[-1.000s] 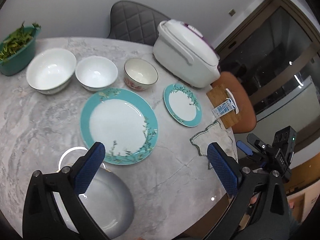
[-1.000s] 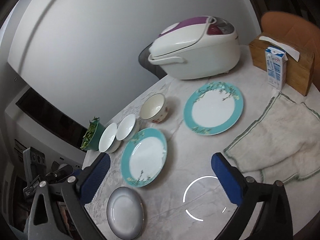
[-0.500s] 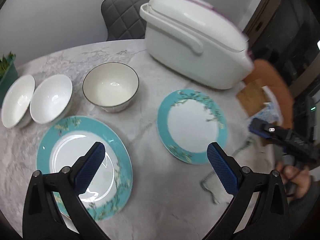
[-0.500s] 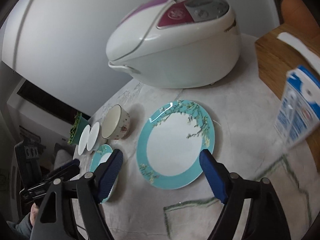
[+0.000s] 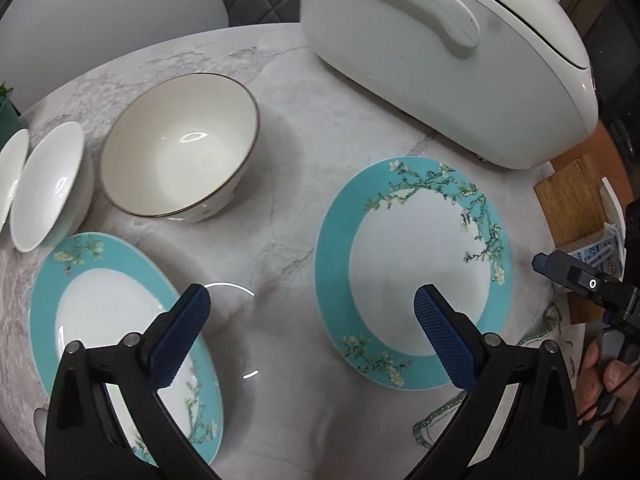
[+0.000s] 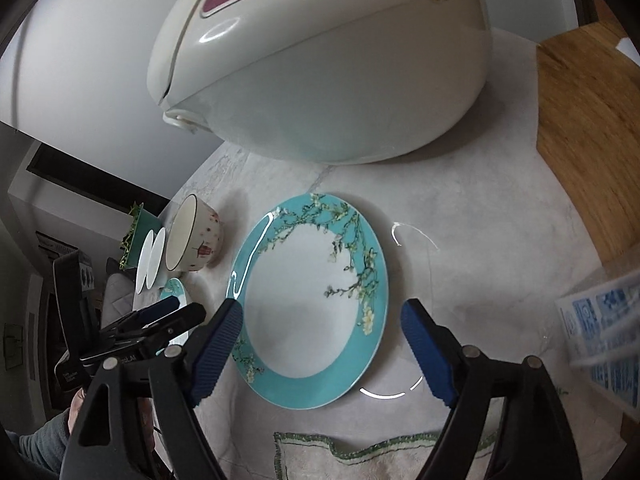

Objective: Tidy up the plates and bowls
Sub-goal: 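Move the left gripper to the large teal floral plate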

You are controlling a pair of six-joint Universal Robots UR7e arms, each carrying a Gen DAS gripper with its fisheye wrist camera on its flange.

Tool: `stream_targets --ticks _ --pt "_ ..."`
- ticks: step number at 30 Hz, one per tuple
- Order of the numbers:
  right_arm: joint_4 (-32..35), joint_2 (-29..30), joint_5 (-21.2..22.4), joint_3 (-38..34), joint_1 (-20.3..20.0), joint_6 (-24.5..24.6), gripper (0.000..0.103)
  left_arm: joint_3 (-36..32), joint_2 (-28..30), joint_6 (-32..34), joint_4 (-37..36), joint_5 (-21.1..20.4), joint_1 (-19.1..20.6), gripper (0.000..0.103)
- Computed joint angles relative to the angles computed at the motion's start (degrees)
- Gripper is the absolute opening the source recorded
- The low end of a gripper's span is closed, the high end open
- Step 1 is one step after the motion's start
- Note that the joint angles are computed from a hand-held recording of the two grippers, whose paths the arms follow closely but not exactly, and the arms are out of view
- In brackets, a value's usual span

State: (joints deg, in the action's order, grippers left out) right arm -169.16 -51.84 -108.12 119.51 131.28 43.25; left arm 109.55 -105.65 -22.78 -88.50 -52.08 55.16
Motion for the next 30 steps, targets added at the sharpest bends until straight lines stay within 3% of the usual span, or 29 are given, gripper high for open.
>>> stream_targets --ticks 12,24,30 --pt "1.1 0.9 3.7 -1.0 -2.1 -5.3 0.082 0.5 2.8 2.9 -3.3 -1.8 2.2 0.102" --pt "0.1 0.7 5.9 0.3 -3.7 -5.3 0.082 1.1 3.8 3.5 -3.6 -1.5 2.9 0.102" --pt "0.1 0.9 7.2 0.4 -4.3 -5.9 0.08 1.1 4.3 4.8 -4.5 -3.4 4.1 0.088"
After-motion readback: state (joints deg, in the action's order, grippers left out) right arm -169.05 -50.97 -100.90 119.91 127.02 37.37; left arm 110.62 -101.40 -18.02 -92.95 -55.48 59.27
